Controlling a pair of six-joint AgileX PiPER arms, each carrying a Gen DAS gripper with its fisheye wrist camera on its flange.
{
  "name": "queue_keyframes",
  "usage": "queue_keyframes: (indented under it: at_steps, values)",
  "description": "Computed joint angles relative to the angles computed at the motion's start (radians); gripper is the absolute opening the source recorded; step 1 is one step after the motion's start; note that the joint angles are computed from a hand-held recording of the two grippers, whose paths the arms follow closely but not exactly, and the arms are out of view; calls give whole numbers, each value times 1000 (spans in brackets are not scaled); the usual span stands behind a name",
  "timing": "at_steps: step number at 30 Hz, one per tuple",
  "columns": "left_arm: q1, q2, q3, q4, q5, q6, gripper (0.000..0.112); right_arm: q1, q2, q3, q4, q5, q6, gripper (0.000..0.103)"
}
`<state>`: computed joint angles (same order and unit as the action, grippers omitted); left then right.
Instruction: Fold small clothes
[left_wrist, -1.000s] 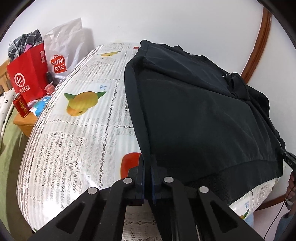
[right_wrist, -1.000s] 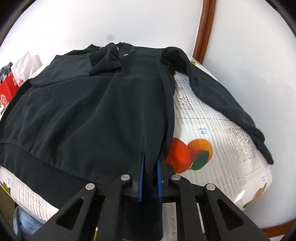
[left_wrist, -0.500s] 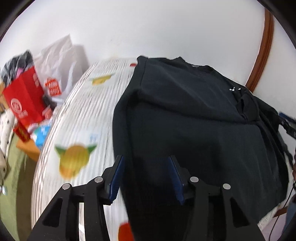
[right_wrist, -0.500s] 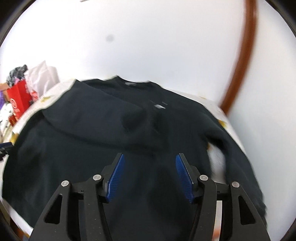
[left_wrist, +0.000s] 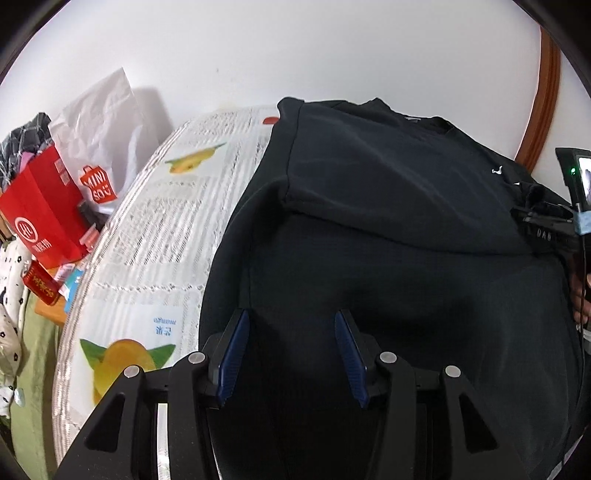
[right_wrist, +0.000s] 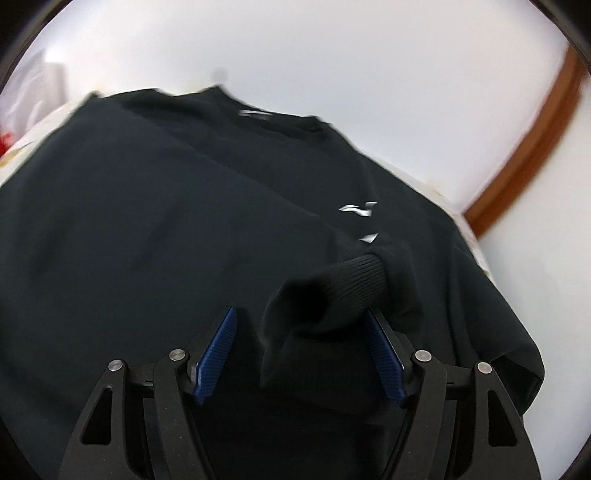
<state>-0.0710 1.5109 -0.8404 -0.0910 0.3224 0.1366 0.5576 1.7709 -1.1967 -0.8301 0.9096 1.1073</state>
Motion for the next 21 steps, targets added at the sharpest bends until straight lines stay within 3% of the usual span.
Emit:
queue_keyframes:
  at_steps: [2,4,9,15,18,21]
  values:
    - [15,0,4,-68,-4,68,46,-32,-24,28,17,-28,-18,36]
    - [21,-1,6,-90,-3,91,47,-55,-71,68,25,-58,-51,27]
    - [26,-2,14,-122,-12,135,48,-122,-251,171,-37,1,-51,24]
    - [55,-18,7,-195,19,207,48,-266,-331,209,22,81,-111,24]
    - [73,-20,-12,-212,45,225,48,-223,-349,187,27,112,-120,24]
    - [70,-21,-37,-107,50,126,48,-163,-315,110,20,103,-132,26]
